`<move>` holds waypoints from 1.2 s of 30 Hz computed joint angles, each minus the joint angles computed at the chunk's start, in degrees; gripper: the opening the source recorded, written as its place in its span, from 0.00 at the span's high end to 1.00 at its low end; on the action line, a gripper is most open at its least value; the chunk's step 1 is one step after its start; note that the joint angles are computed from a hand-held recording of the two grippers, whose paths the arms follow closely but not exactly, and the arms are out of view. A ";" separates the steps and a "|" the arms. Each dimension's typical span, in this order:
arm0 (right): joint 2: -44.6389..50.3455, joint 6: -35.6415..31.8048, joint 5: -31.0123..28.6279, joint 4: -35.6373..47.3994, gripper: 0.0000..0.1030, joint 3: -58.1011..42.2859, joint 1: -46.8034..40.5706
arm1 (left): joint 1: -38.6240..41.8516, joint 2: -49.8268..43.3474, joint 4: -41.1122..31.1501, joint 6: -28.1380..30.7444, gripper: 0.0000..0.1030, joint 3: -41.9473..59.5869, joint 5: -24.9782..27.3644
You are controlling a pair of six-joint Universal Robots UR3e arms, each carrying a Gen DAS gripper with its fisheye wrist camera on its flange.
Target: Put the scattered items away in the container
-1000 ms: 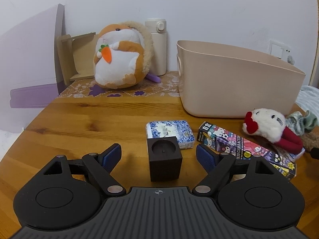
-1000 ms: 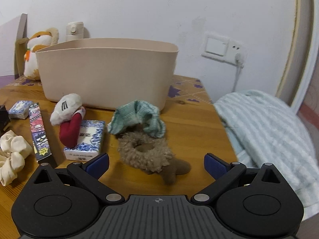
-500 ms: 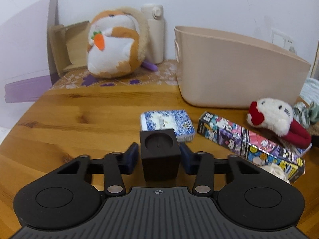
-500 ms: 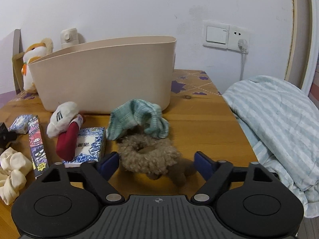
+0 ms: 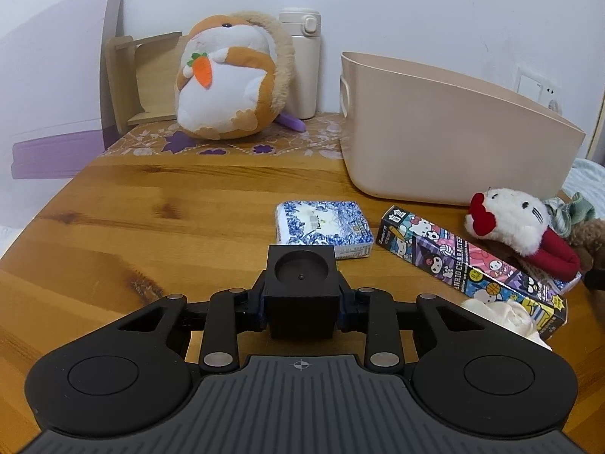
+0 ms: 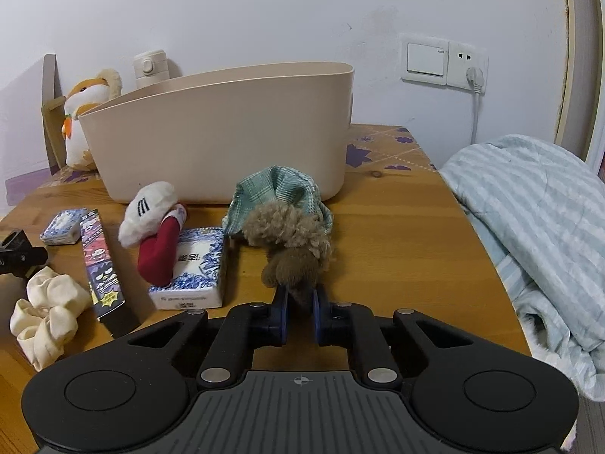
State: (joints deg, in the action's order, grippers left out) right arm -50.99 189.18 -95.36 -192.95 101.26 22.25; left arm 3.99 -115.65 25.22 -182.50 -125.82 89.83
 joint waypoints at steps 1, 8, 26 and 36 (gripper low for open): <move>-0.13 0.19 0.06 -0.07 0.89 0.19 0.06 | 0.04 0.29 0.19 -0.09 0.69 -0.50 -0.06; -1.44 1.17 -0.65 -2.96 0.90 3.15 0.46 | 0.30 1.87 2.59 -1.32 0.69 -3.45 -0.19; -7.31 -0.68 -5.14 -9.31 0.91 9.21 3.74 | -0.41 7.33 5.13 -2.08 0.69 -7.90 -0.48; -12.89 -2.70 -6.77 -9.84 0.91 10.74 5.57 | -1.26 16.11 1.31 -1.04 0.69 -9.46 -2.08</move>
